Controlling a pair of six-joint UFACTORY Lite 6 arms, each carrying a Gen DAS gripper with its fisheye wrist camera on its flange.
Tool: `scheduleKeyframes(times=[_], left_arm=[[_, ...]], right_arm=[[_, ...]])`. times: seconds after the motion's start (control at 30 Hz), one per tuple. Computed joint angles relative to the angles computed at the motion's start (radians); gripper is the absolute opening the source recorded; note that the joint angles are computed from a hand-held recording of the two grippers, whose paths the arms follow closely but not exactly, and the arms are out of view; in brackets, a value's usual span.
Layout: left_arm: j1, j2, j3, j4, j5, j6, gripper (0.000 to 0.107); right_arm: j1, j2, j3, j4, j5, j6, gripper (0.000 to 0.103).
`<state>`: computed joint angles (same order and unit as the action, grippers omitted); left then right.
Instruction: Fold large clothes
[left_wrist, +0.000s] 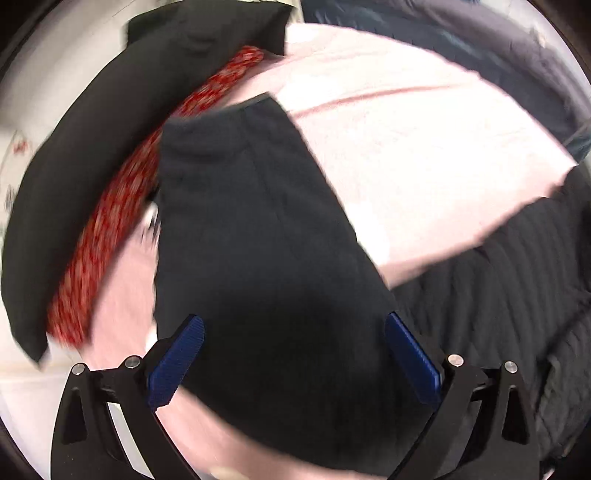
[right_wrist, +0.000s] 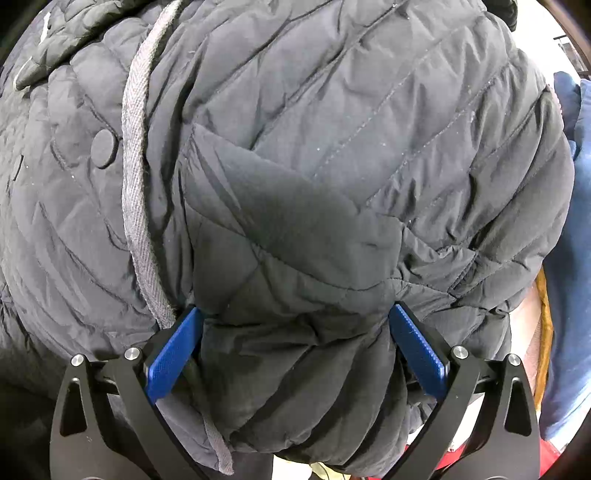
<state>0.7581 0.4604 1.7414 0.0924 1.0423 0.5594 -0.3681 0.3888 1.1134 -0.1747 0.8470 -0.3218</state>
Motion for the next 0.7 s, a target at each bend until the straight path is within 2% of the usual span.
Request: scheduleKeyframes(times=[0.07, 0.2, 0.33, 0.43, 0.53, 0.6, 0.63, 0.7], left_arm=[[-0.085, 0.107, 0.087, 0.103, -0.02, -0.081, 0.097], [-0.171, 0.313, 0.236, 0.284, 0.014, -0.256, 0.098], [-0.119, 0.374, 0.318, 0.185, 0.048, -0.298, 0.098], [-0.073, 0.255, 0.148, 0.116, -0.063, -0.211, 0.091], [-0.031, 0.147, 0.019, 0.086, -0.106, -0.148, 0.074], [0.01, 0.104, -0.002, 0.037, -0.097, -0.104, 0.052], [0.026, 0.089, -0.006, 0.012, -0.091, -0.084, 0.046], [0.071, 0.045, -0.021, -0.055, -0.069, -0.035, 0.022]], right_arm=[[0.015, 0.017, 0.023, -0.002, 0.02, 0.02, 0.099], [0.057, 0.018, 0.046, -0.041, 0.054, 0.145, 0.099], [0.126, -0.082, 0.024, -0.086, 0.031, 0.232, 0.098], [0.146, -0.13, 0.084, -0.049, 0.041, 0.221, 0.098], [0.149, -0.097, 0.215, 0.004, 0.085, 0.206, 0.098], [0.152, -0.049, 0.322, 0.041, 0.12, 0.204, 0.098], [0.151, -0.03, 0.362, 0.059, 0.128, 0.2, 0.098], [0.15, 0.018, 0.45, 0.101, 0.153, 0.188, 0.098]])
